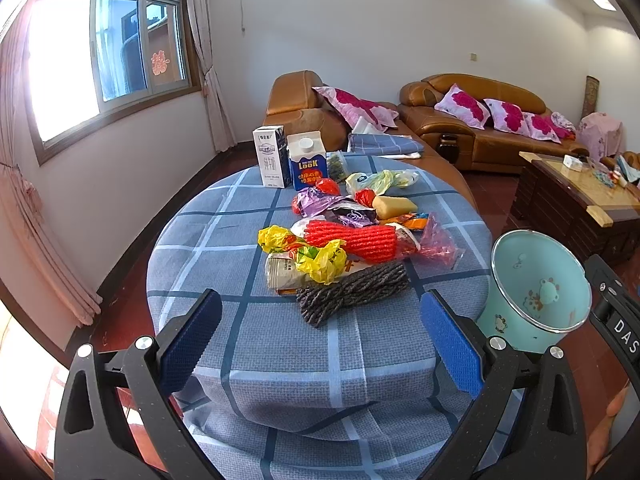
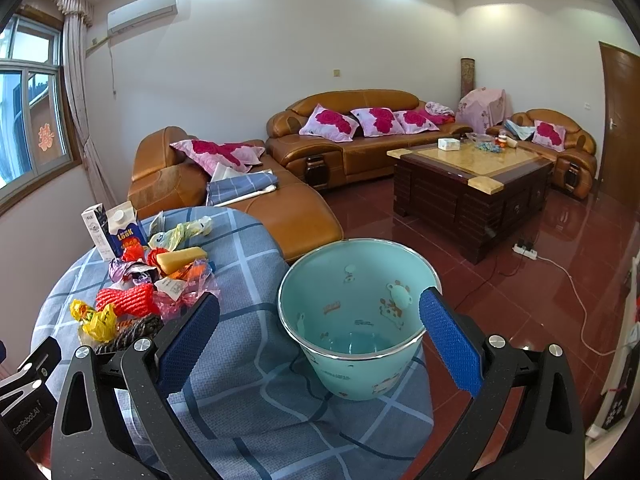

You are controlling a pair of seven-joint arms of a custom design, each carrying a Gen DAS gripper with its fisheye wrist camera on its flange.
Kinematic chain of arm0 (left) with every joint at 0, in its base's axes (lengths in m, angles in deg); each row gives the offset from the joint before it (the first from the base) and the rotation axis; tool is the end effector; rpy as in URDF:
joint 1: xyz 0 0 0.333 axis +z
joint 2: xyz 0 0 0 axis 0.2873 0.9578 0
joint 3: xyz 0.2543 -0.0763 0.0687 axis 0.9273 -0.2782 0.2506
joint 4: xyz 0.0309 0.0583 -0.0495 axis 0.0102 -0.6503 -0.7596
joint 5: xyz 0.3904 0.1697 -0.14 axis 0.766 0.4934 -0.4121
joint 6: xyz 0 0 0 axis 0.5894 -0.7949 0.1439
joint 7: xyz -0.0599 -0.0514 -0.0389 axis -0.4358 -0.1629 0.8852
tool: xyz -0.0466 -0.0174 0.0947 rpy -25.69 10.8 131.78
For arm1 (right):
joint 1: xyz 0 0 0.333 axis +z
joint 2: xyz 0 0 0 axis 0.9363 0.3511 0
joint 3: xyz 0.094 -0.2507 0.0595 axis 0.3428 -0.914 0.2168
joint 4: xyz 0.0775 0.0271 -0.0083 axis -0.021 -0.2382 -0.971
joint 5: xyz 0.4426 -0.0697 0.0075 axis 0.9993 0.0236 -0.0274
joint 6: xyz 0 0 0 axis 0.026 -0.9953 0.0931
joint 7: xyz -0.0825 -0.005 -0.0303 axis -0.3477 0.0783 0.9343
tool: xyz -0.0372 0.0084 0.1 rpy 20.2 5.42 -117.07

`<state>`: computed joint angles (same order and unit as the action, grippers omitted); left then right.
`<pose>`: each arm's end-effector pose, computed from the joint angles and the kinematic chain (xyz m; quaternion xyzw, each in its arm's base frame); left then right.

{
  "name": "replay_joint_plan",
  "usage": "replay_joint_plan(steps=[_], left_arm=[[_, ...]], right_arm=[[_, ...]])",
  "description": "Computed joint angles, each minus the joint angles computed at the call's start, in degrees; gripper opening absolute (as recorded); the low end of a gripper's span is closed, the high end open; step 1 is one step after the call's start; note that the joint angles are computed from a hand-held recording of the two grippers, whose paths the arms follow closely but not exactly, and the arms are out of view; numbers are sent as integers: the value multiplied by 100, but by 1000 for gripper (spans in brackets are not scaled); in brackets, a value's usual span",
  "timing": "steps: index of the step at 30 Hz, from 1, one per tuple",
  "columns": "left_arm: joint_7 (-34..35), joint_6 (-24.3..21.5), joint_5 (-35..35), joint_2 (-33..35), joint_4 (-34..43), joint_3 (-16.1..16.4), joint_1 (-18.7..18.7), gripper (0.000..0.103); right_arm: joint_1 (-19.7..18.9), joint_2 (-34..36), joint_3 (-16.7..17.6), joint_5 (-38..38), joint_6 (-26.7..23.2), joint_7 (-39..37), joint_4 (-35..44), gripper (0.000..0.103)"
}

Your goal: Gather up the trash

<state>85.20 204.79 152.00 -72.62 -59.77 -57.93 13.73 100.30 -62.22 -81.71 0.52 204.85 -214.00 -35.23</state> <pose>0.5933 -0.1560 0.3529 -0.6305 0.6203 -0.2861 0.3685 0.5787 0.3665 0.3369 -0.4611 0.7275 -0.3864 0.3298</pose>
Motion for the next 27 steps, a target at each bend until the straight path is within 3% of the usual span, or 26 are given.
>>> replay_joint_plan(steps=[7, 19, 23, 27], left_arm=[[141, 72, -132, 58, -7, 30, 33, 97], [1380, 367, -1637, 643, 116, 348, 281, 97], [1914, 483, -2295, 930, 262, 434, 360, 96], [2009, 568, -2301, 1190, 518, 637, 269, 93]], right_arm=[[-1, 56, -5, 56, 27, -71, 49, 98], [-79, 344, -136, 151, 597, -241, 218, 97], [-48, 597, -206, 151, 841, -512, 446, 85], [-37, 969, -296, 434, 1120, -959, 835, 73]])
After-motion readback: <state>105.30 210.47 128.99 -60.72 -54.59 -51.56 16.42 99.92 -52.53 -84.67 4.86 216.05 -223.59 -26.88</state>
